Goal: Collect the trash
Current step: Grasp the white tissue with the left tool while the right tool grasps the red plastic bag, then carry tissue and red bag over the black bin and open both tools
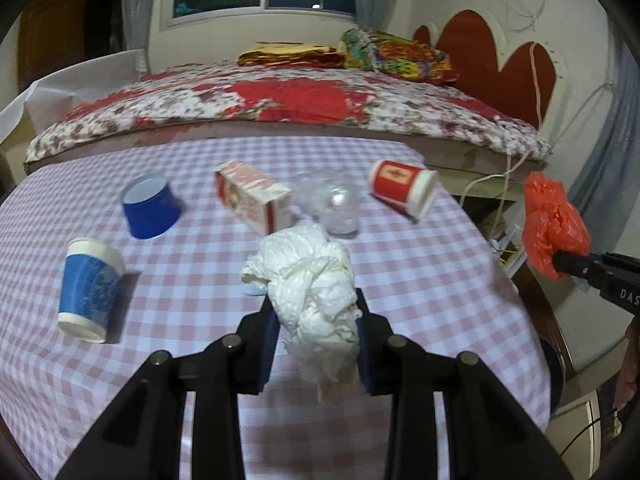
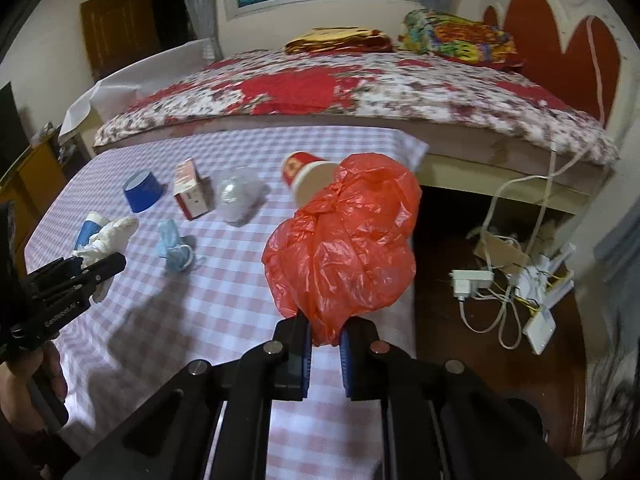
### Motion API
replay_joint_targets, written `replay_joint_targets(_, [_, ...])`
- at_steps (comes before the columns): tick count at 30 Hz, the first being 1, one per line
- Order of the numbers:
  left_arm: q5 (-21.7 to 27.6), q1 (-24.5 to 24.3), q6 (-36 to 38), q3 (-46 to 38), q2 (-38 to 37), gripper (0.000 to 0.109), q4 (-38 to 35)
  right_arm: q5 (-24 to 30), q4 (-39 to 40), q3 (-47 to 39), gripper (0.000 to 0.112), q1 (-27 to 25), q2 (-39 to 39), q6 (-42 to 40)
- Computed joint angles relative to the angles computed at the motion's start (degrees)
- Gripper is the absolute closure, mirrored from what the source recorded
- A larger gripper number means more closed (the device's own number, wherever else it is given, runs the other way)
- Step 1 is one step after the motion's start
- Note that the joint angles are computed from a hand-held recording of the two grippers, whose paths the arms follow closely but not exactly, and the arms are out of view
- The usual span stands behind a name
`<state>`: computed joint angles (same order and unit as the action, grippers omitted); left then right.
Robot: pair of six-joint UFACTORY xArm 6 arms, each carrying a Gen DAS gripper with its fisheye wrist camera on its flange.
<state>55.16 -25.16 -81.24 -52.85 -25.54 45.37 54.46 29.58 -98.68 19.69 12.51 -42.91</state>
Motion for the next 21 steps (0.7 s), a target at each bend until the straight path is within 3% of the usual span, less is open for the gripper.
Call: replay_joint_targets(21, [-5.13,-5.36,8.23,-17.77,17.99,0.074,-1.75,-1.14,-2.32,2.61,0.100,-14.48,-1.35,0.45])
